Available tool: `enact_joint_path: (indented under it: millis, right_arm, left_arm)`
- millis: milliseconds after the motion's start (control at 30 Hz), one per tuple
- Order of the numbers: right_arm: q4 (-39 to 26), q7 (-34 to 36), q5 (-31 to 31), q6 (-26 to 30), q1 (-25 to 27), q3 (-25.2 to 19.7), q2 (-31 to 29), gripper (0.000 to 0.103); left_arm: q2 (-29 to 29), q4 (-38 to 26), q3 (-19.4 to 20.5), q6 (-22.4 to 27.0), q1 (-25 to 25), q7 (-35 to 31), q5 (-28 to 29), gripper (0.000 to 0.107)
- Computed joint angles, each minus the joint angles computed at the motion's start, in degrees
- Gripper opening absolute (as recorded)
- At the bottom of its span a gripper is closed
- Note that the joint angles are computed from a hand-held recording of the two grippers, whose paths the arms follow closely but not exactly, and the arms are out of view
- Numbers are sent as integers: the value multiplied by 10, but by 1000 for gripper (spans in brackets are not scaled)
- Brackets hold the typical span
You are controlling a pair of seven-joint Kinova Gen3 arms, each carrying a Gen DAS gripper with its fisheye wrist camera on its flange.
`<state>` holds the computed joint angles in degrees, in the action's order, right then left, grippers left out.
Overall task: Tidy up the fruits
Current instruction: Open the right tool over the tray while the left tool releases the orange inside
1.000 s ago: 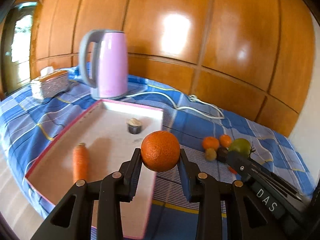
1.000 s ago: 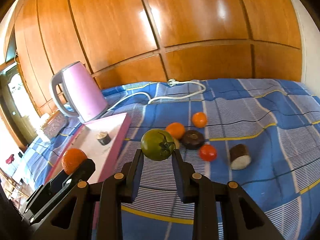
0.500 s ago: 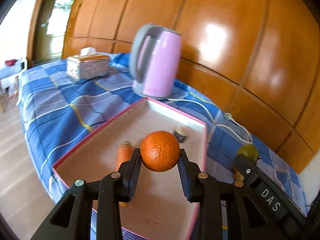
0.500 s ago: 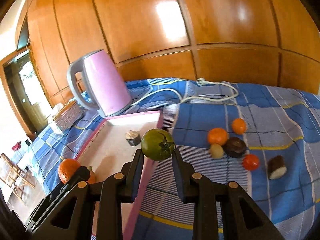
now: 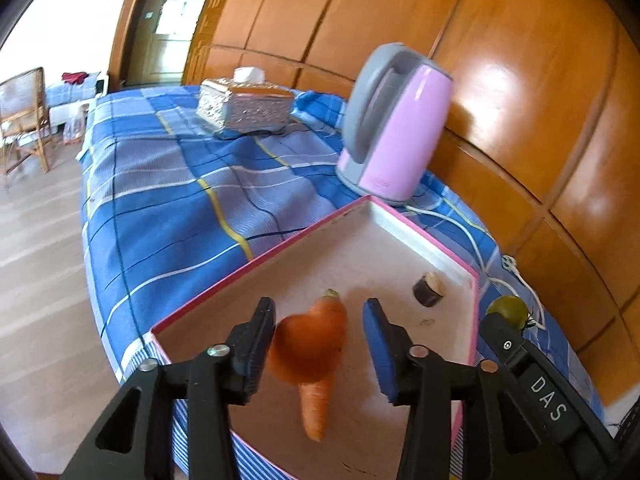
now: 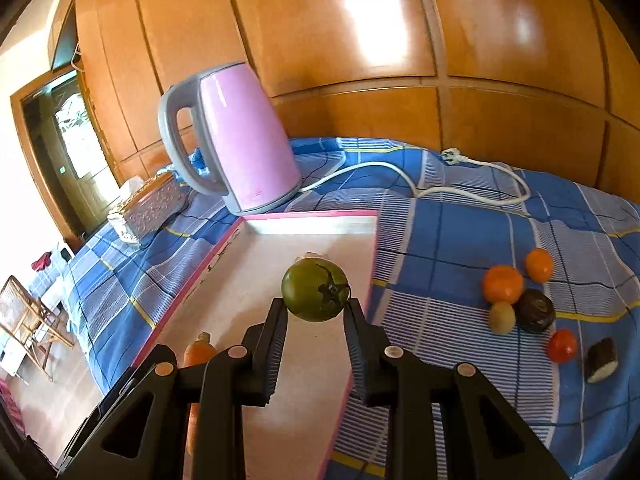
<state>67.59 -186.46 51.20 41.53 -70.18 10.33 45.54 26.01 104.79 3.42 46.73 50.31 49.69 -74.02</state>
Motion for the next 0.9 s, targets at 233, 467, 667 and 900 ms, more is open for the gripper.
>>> enact_joint_path:
  millis: [233,467,667,900]
  right_arm:
    - [-40,66,-35,-14,28,-20,16,32]
    - [-45,83,-64,-34,22,-1,17,32]
    - [-15,59,-69,-24,10,13,2,33]
    - [32,17,-41,14,-7,10,-24,33]
  left_arm:
    - [4,-3,-6,11,-1,19,14,61]
    - [6,-8,-6,21,-1,12,26,69]
    - [6,-7,-5,2,0,-4,8,70]
    - [3,-1,0,-46,-4,-26,-31,71]
